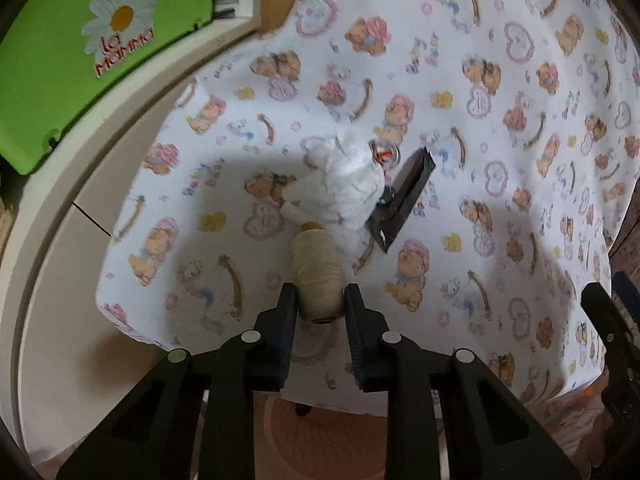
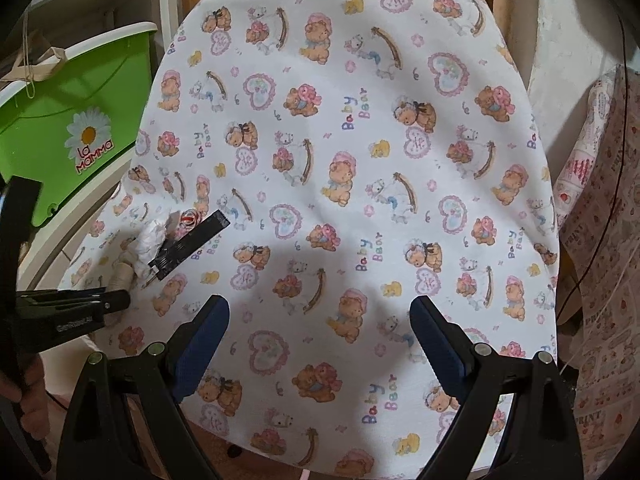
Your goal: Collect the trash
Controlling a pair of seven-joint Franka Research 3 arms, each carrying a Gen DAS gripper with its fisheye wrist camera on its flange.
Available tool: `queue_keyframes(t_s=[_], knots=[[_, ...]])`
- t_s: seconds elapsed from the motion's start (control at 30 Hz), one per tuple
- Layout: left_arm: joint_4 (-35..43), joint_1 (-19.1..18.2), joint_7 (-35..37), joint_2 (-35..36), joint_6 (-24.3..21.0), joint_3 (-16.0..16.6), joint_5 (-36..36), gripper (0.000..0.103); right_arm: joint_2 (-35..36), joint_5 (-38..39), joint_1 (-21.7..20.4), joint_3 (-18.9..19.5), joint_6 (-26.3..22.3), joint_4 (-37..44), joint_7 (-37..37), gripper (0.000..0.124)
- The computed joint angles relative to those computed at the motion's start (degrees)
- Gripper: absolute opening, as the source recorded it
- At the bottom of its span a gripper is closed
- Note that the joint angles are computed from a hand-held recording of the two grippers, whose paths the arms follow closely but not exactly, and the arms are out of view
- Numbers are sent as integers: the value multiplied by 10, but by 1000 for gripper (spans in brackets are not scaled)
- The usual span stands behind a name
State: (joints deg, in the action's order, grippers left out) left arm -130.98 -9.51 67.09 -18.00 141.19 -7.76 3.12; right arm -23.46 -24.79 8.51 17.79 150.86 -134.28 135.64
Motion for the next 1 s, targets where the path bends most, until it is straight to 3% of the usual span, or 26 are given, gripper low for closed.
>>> queue_keyframes(t_s=[0.23,0.47,0.6,0.7,1.0], knots=[[-36,20,-34,-56,68,-12,81,22,29,28,15,-9,7,21,6,93],[-56,39,-23,-97,120,6,107,22,58,-34,7,11,45,56,72,93],[-56,57,-43,-101,127,0,127,22,107,42,60,-31,109,88,-1,91],[-55,56,-47,-99,124,8,118,22,156,87,83,-40,119,129,-32,84],[-51,72,-63,-90,119,14,122,22,277,14,154,-80,82,235,32,75]])
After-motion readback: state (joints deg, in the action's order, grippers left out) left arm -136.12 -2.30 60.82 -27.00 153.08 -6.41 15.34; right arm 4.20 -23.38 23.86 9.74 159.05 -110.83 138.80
